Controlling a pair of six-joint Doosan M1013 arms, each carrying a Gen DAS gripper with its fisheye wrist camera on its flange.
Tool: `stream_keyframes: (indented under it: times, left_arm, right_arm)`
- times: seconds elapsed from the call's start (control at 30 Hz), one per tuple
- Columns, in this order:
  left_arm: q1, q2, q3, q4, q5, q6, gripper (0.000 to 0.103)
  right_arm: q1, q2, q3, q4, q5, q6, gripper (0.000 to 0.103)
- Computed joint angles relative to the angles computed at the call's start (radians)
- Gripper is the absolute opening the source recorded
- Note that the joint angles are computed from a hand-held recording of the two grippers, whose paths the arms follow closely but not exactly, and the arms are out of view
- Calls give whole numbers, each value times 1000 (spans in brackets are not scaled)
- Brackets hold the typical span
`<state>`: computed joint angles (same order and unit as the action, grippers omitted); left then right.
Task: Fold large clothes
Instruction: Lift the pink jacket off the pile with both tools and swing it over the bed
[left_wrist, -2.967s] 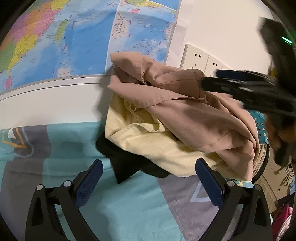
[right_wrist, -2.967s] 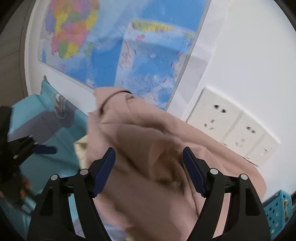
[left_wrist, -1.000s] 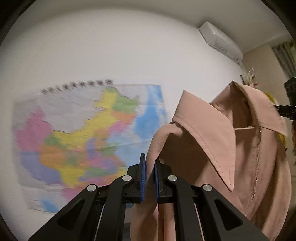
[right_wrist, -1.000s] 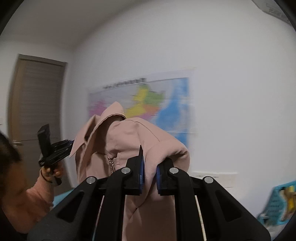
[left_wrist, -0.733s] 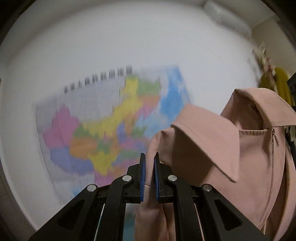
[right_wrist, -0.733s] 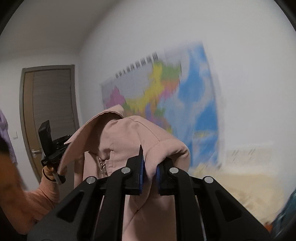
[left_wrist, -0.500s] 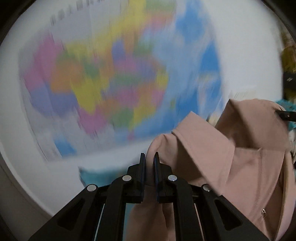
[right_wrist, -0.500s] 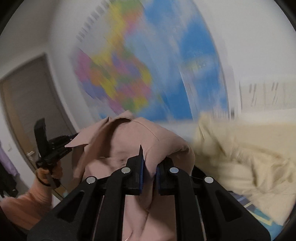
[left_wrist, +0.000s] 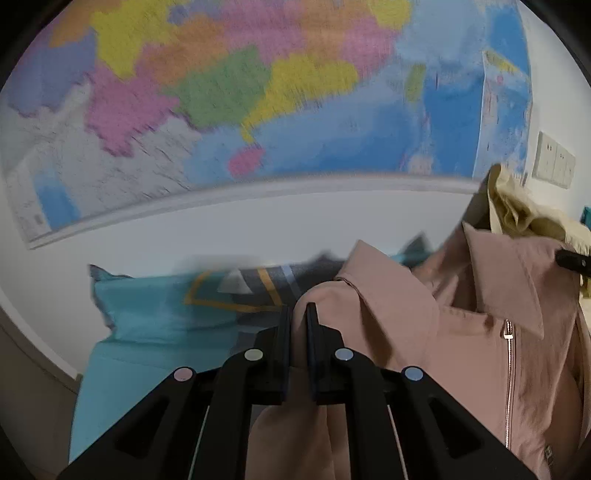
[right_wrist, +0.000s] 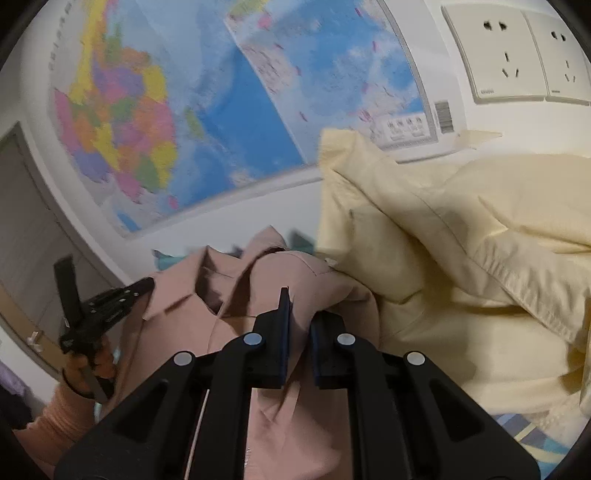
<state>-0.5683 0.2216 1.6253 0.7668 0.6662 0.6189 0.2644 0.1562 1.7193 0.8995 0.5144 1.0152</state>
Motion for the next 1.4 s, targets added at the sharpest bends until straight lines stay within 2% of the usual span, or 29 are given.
stream_keyframes:
  times: [0.07,0.1,0.17,0.2,0.23,0.27,0.3,0.37,0.4,0.43,0.5,0.57,0.63,0.67,0.73,0.77,0.8,0.83,0.87,0.9,0.93,0.97,1.03,1.07,1.17,1.23,1.27,1.33,1.4]
  left_arm:
    - [11,25,-14,-67,32,56,13]
    - [20,31,-18,-119,40,98,24]
    - [32,21,-5,-173,29,132,33]
    - [38,-1,20,-181,-5,136,45]
    - [41,-19,38,-189,-21,137,59]
    - [45,-48,65,-198,-49,144,62]
    - [51,-79,95,-220,-87,172,63]
    - [47,-133,147,-225,-116,205,71]
    - [43,-163,179,-256,-127,258,74]
    - [38,-190,209,-294,-138,309,76]
    - [18,-229,255,-343,-135,370,77]
    - [15,-263,301,-464,-148,490,79]
    - [1,-296,349,-548,-155,549,82]
    - [-8,-308,370,-567,-153,565,82]
    - [-22,-321,404,-571,-157,568,82]
    - [-23,-326,419,-617,-156,598,82]
    - [-20,-325,427,-652,-152,611,80]
    - [-10,-324,433,-711,-150,650,67]
    - [1,-324,440,-773,-154,697,56]
    - [12,-324,444,-829,-155,733,31]
    - [21,-329,446,-857,-160,749,14]
    - [27,-339,445,-859,-172,732,9]
    - [37,-359,438,-811,-183,676,4]
    - [34,-367,431,-741,-180,613,2]
    - [29,-403,403,-434,-141,346,3]
    - [16,-400,389,-233,-78,166,3]
    - [4,-386,369,-152,-8,104,3]
    - [-35,-322,327,43,245,-28,4]
    - [-57,-226,317,241,507,-133,8]
  right_arm:
    - [12,18,-24,-116,12,102,10]
    - [18,16,-25,-162,6,146,12]
    - [16,-2,-9,-172,-7,159,20]
    - [22,-9,-9,-208,-20,196,35]
    - [28,-35,11,-255,-54,235,55]
    - [29,-67,38,-256,-80,223,61]
    - [27,-96,63,-240,-92,187,64]
    - [27,-142,98,-305,-79,211,71]
    - [34,-176,129,-363,-68,246,81]
    - [38,-193,147,-376,-52,243,85]
    - [65,-235,201,-487,-7,314,86]
    - [88,-254,236,-525,34,342,91]
    - [121,-265,270,-600,80,408,94]
    - [135,-269,289,-634,101,439,94]
    - [137,-276,316,-619,126,438,94]
    - [125,-281,331,-559,131,397,92]
    - [104,-282,341,-476,151,332,74]
    - [89,-284,345,-430,161,301,38]
    - [69,-285,349,-378,168,267,23]
    - [45,-293,351,-336,168,241,7]
    - [38,-303,353,-346,151,248,4]
    - [29,-319,349,-377,130,272,3]
    - [2,-348,339,-427,94,320,3]
    - [-9,-364,332,-484,72,368,3]
    - [-52,-393,312,-622,24,494,3]
    - [-69,-384,298,-815,10,665,3]
    - [-87,-369,292,-853,12,719,3]
    - [-108,-330,286,-886,28,763,7]
    - [-96,-282,283,-1026,69,919,13]
